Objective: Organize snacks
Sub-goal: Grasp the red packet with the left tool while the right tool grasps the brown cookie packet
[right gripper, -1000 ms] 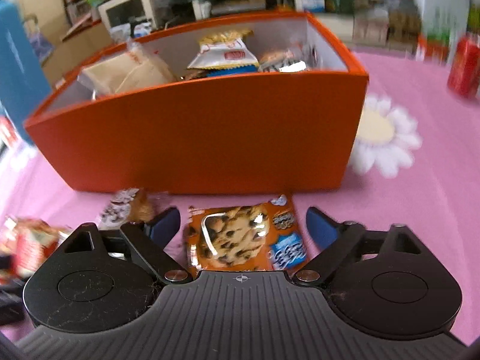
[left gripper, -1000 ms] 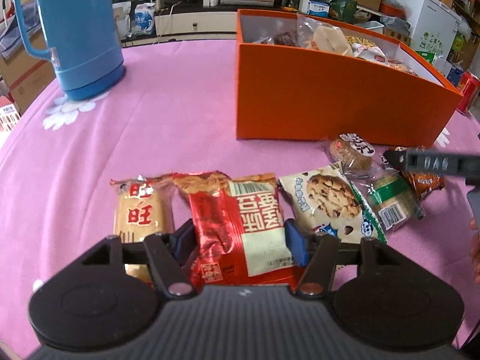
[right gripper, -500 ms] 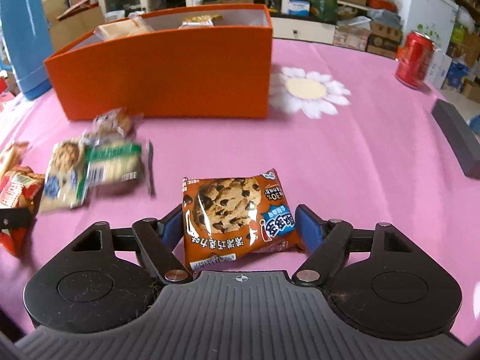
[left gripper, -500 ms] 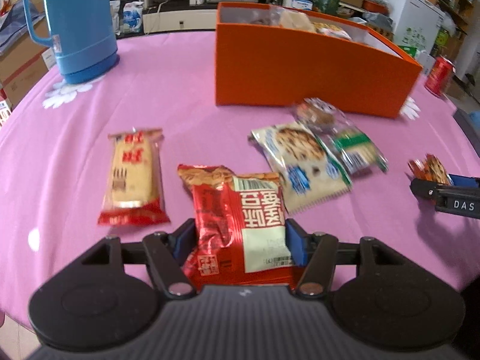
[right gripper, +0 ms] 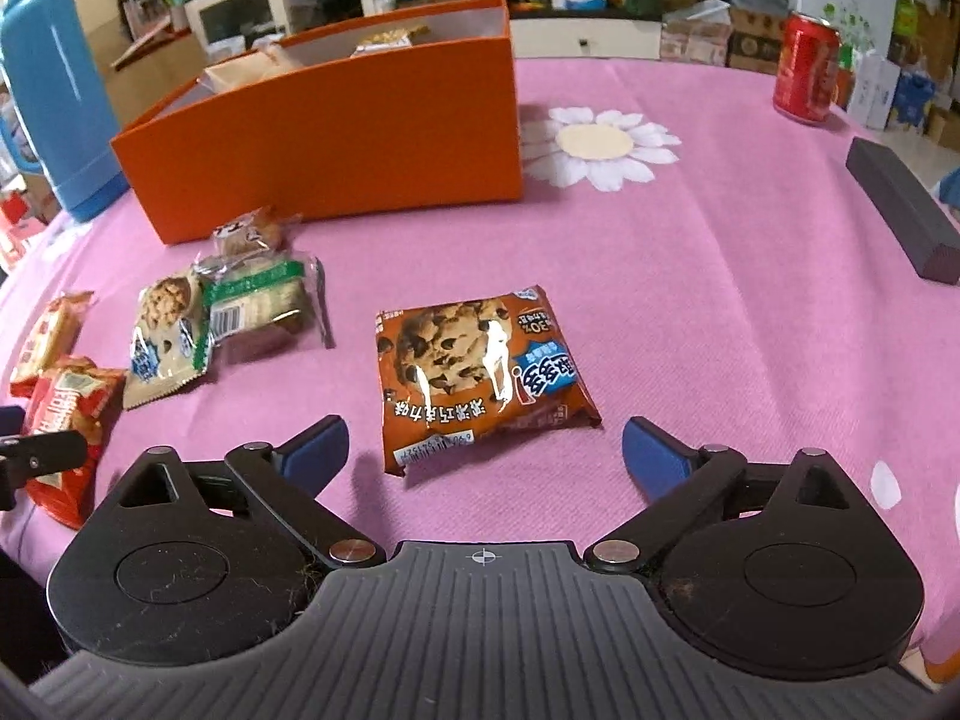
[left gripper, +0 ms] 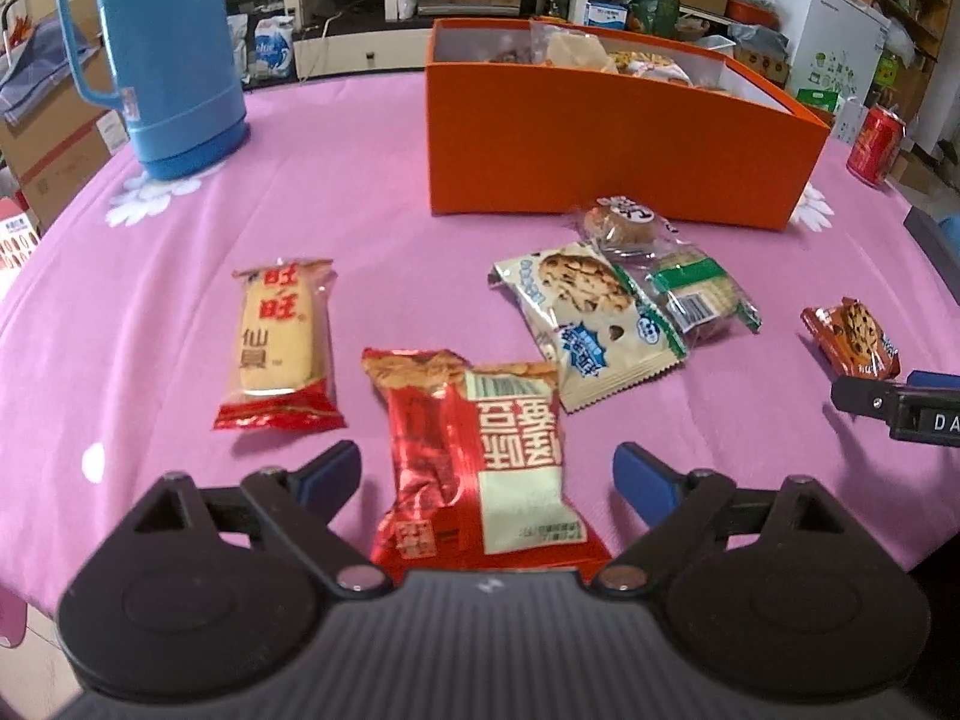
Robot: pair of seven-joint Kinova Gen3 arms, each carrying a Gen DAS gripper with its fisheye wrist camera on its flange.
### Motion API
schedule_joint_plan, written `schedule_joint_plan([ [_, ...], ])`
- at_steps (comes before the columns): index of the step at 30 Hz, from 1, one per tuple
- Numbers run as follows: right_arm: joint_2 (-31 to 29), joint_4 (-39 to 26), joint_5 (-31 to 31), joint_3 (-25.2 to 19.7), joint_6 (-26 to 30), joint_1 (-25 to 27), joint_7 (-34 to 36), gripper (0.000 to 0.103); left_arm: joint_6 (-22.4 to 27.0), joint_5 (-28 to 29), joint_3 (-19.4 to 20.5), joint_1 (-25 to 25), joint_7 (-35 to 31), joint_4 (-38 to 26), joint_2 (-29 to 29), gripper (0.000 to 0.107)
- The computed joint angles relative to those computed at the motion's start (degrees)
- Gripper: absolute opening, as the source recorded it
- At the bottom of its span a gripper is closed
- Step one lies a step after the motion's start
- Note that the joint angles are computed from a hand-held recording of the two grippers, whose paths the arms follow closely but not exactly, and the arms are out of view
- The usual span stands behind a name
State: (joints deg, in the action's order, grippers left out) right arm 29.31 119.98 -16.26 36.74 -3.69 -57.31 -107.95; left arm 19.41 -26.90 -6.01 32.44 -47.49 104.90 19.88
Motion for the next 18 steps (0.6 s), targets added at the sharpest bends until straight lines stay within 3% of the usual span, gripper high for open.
schedule_joint_plan([
  [8, 1.05, -1.58, -0.08, -1.99, -1.41, 2.46, 1.18, 0.089, 2.03, 0.51, 1.08, -0.32, -0.81, -1.35, 1.84, 0.083],
  [11, 2.77, -3.1, -0.21, -0.85, -0.57, 1.67, 2.16, 0.082, 1.19, -0.35, -0.22, 0.74, 0.33, -0.92, 1.89, 0.081],
  [13, 4.59, -2.94, -0.23, 2.04, -1.42, -1.42, 4.09, 0.075, 0.41, -1.16, -1.2, 1.49, 1.3, -0.5, 1.64, 0.063],
  [15, 3.69, -1.69, -0.24, 2.21, -2.66, -2.28, 4.47, 0.049, 0.43, -0.36, -0.53, 0.41, 0.63, -0.5, 1.32, 0.059],
  [17, 2.64, -1.03, -1.71, 2.93, -1.96, -3.3, 6.02, 0.034, 0.39, 0.83, 0.27, -0.7, 0.18, -0.34, 0.84, 0.057],
  [18, 1.19, -0.28, -1.53, 1.7, -2.11, -2.41, 5.39, 0.034, 0.59, 1.46, 0.6, -1.14, 0.04, -0.25, 0.53, 0.057],
])
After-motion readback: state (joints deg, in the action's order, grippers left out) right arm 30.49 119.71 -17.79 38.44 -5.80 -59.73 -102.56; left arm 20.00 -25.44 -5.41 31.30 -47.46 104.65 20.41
